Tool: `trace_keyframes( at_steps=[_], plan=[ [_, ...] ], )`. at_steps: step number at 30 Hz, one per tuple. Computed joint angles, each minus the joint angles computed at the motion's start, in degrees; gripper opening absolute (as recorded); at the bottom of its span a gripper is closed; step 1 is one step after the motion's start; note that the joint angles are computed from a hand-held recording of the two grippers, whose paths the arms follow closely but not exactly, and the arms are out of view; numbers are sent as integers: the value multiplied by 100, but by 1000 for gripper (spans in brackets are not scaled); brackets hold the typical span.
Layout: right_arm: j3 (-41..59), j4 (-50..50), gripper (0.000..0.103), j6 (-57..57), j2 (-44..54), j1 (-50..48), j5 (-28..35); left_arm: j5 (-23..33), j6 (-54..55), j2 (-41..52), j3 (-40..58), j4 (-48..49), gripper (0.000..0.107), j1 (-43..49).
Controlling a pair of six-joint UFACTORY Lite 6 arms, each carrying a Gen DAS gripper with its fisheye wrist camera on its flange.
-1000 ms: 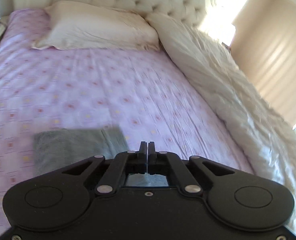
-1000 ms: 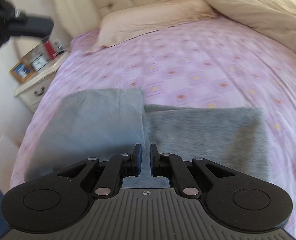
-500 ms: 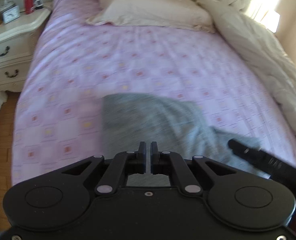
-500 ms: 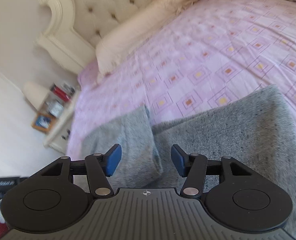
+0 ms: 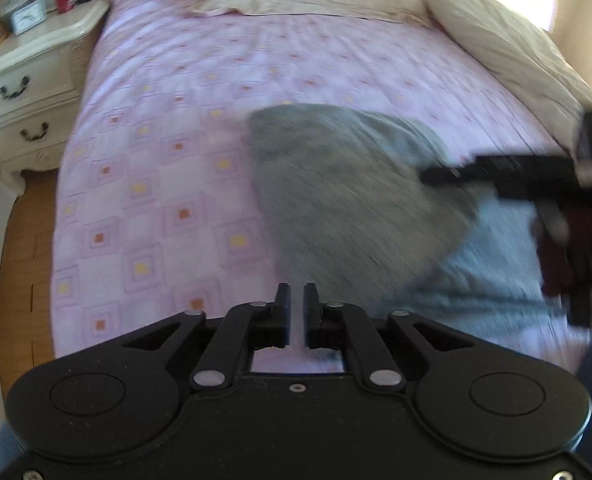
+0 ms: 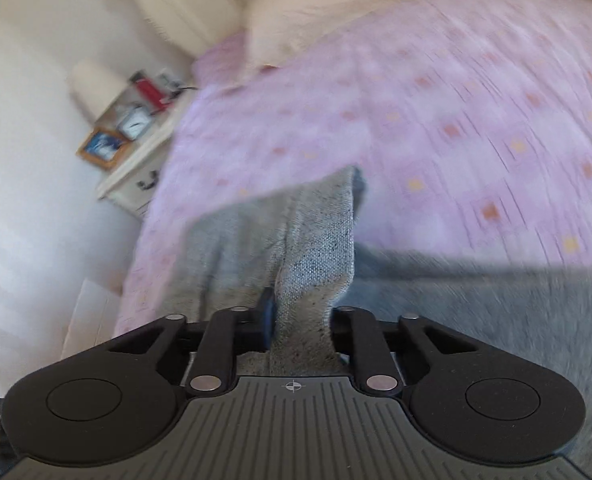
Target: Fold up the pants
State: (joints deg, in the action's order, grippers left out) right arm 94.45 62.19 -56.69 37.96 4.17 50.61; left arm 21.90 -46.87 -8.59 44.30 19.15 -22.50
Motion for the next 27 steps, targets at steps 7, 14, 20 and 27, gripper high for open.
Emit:
trace_keyframes(
  at_steps=[7, 14, 20, 27],
  plan=[
    [116, 74, 12, 191, -1165, -38, 310, -293, -2996, 266, -42, 2619, 29, -1520],
    [476, -122, 12, 556, -1406, -213, 526, -144, -5578, 1714, 1183, 4960, 37, -2121],
    [106, -36, 12, 382, -1797, -599, 381, 165, -3974, 3030, 2278, 3286, 45, -1965],
    [-1518, -241, 12, 55, -2590, -1401, -180, -234, -4597, 2520, 1360, 3841, 44, -1806]
  ],
)
